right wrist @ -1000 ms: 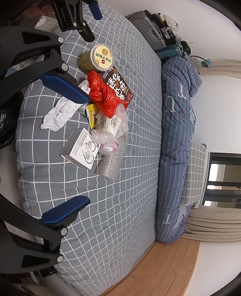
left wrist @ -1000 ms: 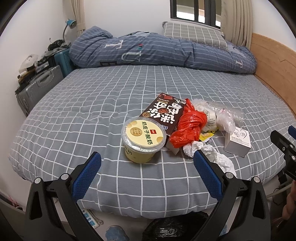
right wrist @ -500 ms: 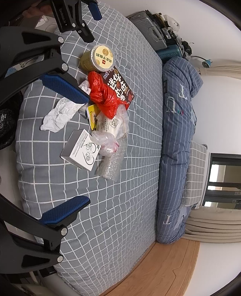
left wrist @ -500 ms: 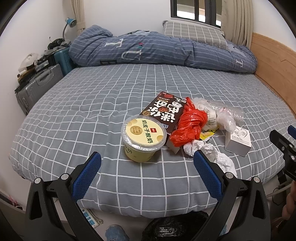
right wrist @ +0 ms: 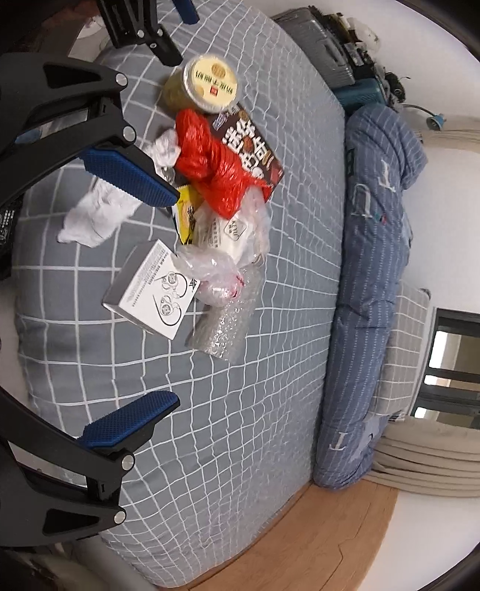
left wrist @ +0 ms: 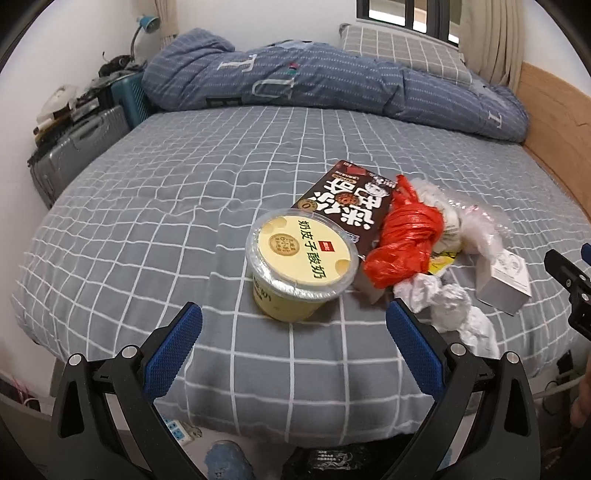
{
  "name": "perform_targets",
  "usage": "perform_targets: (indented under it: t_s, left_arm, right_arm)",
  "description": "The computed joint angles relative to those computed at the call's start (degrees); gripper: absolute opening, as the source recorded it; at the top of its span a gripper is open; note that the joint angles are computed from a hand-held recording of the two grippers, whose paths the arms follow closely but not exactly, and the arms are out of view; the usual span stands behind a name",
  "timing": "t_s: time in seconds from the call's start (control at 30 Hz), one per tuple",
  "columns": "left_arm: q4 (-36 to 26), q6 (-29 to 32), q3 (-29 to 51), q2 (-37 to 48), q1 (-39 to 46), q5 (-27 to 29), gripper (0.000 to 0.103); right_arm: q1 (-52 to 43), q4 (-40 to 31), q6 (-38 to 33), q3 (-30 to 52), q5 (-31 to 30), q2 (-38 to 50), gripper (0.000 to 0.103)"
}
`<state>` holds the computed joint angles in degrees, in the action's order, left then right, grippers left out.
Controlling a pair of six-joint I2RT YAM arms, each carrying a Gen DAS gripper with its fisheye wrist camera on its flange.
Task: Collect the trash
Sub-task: 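Grasp the yellow yogurt cup with left tool while right tool grasps white earphone box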
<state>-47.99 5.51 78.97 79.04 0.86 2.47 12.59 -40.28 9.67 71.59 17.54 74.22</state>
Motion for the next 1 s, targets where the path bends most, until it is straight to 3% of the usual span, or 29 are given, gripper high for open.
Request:
perform_targets:
  t_s: [0.5,0.67,1.0]
  left_arm:
    - [8.44,-0.13,-2.67,6.73,-0.93,-2.46,0.096]
    - [8.75,-2.05,-0.77,10.35,-1.27,-2.62,0.085]
    - [10.79,-3.85,0.04,12.85,-1.04,-0.89,0.075]
  right_arm:
    - [-6.04,8.75,0.58,-4.08,-8.74,10.05,0.092]
    - [-6.04,10.25,1.77,-3.87,-9.82,11.78,0.092]
    - [-4.71,8.47,4.10,-2.36,-8.94,14.22,0.089]
